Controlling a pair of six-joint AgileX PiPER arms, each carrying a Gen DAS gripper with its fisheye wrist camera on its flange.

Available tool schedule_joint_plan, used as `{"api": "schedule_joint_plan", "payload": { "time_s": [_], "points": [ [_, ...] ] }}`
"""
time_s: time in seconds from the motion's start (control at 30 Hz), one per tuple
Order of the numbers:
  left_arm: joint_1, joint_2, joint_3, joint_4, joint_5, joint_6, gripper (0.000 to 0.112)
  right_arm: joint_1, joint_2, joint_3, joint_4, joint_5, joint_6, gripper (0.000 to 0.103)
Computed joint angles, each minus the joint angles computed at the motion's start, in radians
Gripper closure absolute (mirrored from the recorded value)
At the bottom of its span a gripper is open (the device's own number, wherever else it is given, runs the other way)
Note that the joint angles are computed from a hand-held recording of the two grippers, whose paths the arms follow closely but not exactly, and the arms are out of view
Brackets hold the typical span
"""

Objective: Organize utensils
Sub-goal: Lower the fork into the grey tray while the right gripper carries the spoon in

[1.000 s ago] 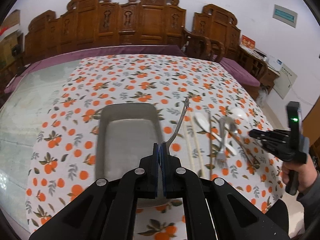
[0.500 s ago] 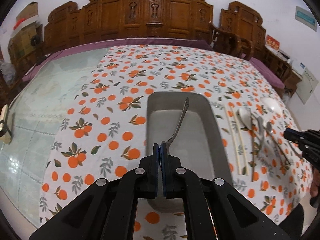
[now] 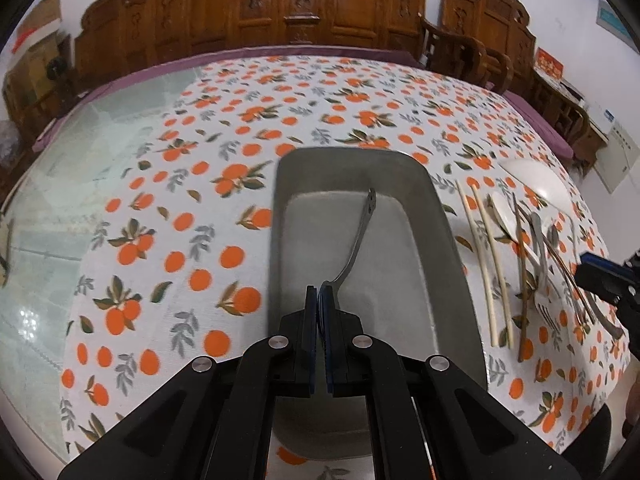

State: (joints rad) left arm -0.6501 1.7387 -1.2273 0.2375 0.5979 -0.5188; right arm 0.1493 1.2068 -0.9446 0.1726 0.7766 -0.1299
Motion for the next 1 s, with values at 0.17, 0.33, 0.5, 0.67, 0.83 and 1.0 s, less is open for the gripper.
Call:
{"api": "schedule_joint_plan", "payload": {
  "time_s": [0.17,0.33,0.5,0.67,0.83,1.0],
  "points": [
    [0.019,-0.026,0.000,-0.107,0.016,0.109,0.110,0.020,0.037,-0.062,0.030,0.021,0.002,0.092],
    [0.048,-0.109,0.038,-0.151,0.020,0.174,0.109,0.073,0.080,-0.119,0.045,0.025,0.037,0.092],
    [0.071,-0.198,0.074,-0.141,0.037,0.210,0.108,0.128,0.129,-0.150,0.059,-0.003,0.088,0.092],
    [0.107,-0.270,0.093,-0.137,0.056,0.250,0.097,0.189,0.198,-0.171,0.037,-0.031,0.170,0.092],
    [0.141,-0.312,0.085,-0.159,0.083,0.305,0.090,0.237,0.287,-0.211,0.008,-0.045,0.221,0.092],
    [0.171,-0.329,0.070,-0.186,0.108,0.356,0.089,0.253,0.382,-0.267,-0.012,-0.047,0.277,0.095]
  ]
}}
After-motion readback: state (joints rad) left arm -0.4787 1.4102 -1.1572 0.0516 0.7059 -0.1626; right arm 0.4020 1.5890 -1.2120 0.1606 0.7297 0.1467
